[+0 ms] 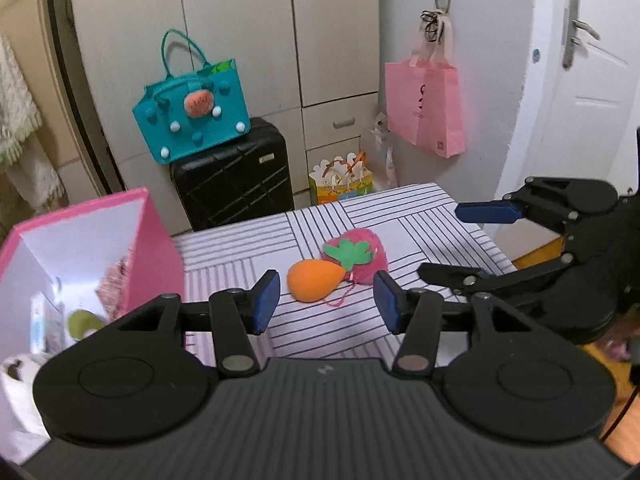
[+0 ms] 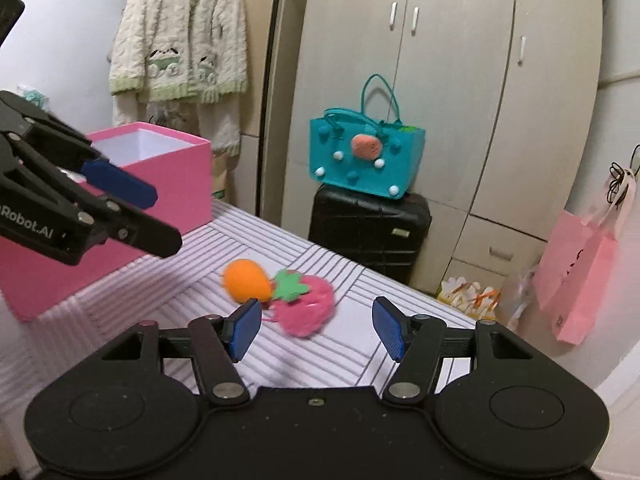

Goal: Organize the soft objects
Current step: 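Close the left tool on the orange carrot sponge while the right tool grasps the pink strawberry plush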

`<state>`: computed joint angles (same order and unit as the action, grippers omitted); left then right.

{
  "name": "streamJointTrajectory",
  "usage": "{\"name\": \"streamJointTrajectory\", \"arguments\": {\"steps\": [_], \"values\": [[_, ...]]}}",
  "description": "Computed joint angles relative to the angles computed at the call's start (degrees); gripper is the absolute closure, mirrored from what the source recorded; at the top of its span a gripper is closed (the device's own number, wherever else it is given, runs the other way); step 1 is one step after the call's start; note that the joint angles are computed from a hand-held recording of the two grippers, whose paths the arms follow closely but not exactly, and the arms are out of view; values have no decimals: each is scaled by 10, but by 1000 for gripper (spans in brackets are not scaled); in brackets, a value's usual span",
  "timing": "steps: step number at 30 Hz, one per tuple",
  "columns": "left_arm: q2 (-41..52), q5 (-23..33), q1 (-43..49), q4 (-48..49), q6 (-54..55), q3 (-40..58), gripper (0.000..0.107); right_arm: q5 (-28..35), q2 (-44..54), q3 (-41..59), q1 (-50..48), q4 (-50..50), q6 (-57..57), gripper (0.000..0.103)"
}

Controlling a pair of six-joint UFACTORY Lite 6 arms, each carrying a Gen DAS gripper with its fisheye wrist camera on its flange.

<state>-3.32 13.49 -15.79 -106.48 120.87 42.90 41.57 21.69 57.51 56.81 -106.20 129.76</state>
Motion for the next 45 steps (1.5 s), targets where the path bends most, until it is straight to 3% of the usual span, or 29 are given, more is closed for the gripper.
{"name": "streamJointTrajectory", "arguments": {"steps": [4, 8, 13, 18, 23, 29, 34, 40, 45], "values": [[74, 5, -15, -132, 74, 34, 56, -27, 21, -9, -47, -106, 78, 36], [146, 22, -11, -184, 82, 72, 56, -72, 41, -1, -92, -208, 151, 36], [214, 46, -3, -302, 155, 101, 58, -111, 85, 42, -118, -266, 157, 36], [262, 70, 6, -282, 98, 129, 58, -154, 126, 95, -137, -286, 133, 36], [297, 90, -2, -369, 149, 148, 58, -177, 150, 125, -161, -349, 163, 36], [338, 89, -1, -355, 121, 181, 58, -196, 177, 150, -178, -421, 211, 36], [336, 107, -8, -406, 206, 168, 58, -179, 182, 151, -176, -426, 208, 37], [356, 118, 15, -306, 87, 193, 59, -181, 167, 135, -168, -391, 199, 49], [375, 130, 22, -255, 21, 207, 60, -181, 156, 118, -169, -390, 245, 51]]}}
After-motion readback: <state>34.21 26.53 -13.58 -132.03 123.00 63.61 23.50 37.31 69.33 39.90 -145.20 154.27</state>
